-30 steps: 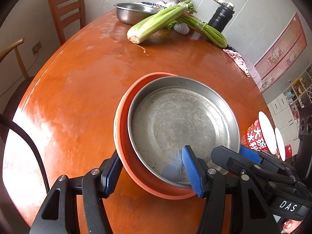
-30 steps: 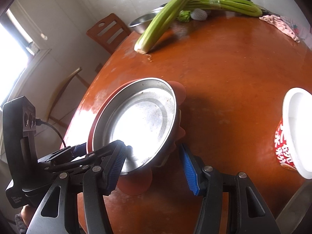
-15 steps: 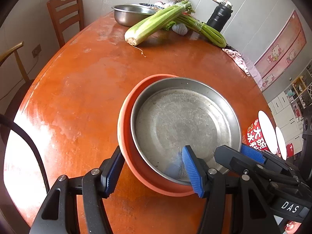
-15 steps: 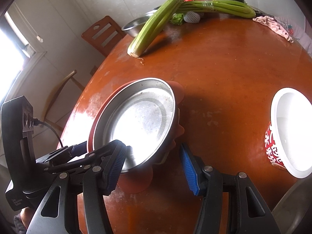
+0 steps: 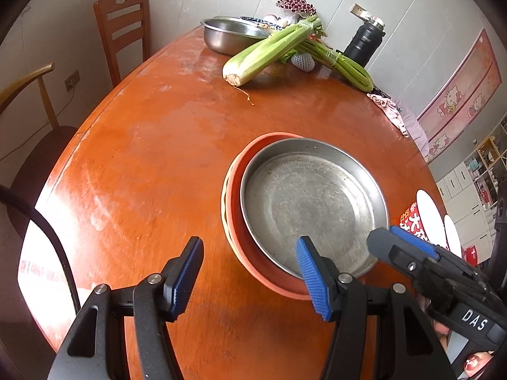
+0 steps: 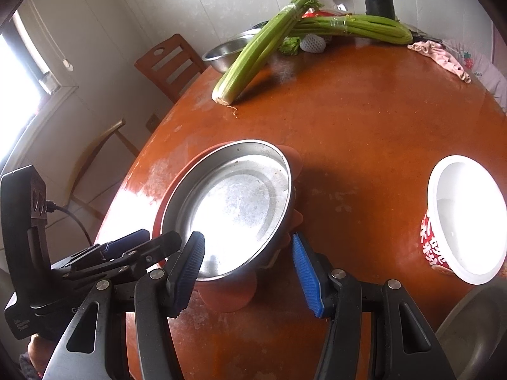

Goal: Organize plates and bowls
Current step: 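Withdraw the left tool up from the stacked pan, then move the left tool to the rim of the deep steel bowl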

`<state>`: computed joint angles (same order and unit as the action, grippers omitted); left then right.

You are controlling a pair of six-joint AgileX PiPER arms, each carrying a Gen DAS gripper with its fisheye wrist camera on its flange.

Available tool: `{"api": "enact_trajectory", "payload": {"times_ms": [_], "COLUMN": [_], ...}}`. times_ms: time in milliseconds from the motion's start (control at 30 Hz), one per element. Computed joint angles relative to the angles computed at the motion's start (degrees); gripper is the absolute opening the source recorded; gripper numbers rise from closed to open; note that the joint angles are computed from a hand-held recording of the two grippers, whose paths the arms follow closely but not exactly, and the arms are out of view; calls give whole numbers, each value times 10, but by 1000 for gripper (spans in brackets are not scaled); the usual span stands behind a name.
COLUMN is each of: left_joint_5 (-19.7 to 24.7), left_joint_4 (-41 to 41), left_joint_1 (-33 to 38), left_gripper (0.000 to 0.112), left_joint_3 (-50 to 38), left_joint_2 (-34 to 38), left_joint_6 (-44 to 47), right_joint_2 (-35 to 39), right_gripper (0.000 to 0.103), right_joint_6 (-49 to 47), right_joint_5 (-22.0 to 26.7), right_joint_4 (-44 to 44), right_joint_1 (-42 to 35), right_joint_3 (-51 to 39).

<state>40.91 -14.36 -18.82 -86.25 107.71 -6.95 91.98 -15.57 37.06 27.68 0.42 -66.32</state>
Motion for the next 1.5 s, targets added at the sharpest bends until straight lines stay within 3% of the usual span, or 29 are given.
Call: {"api": "enact_trajectory", "payload": {"times_ms": [200,300,500,600,700,1000,1333,1500], "left_joint_5": [-17,-25,-32,-31,-27,-11,32,62], "left_joint_4": [40,49,97,113,120,158,139,136], "left_joint_1": [-24,-40,-89,-116,-144,-225,-280,-298], "left_gripper": [61,61,63,63,63,63,63,63], "left_joint_3": [26,36,40,34,21,-46,-141,-189], "left_joint_2": [-40,-61,-89,-91,-86,-33,57,101], "left_joint_6": [-36,-46,-95,-116,-128,-182,-179,-177], "right_joint_2": [-59,-97,-185,-227,-251,-248,-194,-171], "right_gripper": [59,64,66,68,70,70,70,70], "right_joint_6": [-13,-10,-35,-71,-163,-375,-488,-523], "right_joint_5": [-17,-23,-25,-25,13,146,185,176], "right_joint_4": [12,1,-6,4,73,176,163,165], "right_joint_1": [-9,-20,-72,-118,-204,-441,-553,-572], "right_joint_3": [32,48,88,111,124,141,169,189]}}
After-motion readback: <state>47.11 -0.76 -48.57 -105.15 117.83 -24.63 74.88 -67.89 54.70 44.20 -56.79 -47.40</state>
